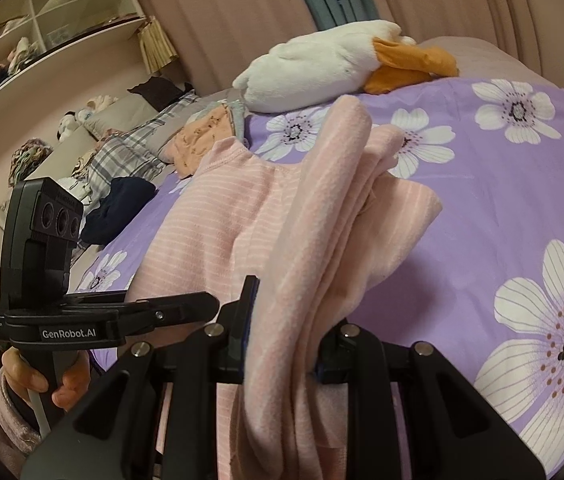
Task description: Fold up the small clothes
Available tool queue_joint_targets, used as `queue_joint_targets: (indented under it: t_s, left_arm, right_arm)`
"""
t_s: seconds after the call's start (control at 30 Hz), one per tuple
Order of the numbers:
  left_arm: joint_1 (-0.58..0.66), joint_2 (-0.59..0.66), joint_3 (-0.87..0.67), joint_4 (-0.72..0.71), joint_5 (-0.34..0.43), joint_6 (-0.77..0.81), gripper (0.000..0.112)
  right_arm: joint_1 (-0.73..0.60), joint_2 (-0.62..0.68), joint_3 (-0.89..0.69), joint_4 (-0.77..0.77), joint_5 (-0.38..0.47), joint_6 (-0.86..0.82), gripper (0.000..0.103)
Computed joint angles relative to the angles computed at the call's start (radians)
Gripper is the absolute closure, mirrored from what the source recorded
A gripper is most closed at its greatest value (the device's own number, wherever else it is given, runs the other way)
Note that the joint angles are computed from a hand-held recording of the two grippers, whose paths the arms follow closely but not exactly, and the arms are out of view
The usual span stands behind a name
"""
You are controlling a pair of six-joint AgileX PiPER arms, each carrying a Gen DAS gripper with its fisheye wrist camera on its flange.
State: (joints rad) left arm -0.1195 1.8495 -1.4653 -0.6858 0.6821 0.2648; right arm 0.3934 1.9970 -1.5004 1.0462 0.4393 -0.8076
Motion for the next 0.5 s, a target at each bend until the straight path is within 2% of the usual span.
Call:
queue_joint_targets:
  t_s: [0.23, 0.5]
  left_arm:
    - [0.023, -0.048, 0.060, -0.026, -0.033, 0.029, 0.078]
    - [0.064, -0.073, 0.091, -0.058, -0.032, 0.059, 0.078]
  right_arm:
    - [0.029, 0.012, -0.049, -0.061, 0.010, 0.050, 0.080]
    - [0.052, 0.050, -0.137, -0.154, 0.044, 0.123, 0.080]
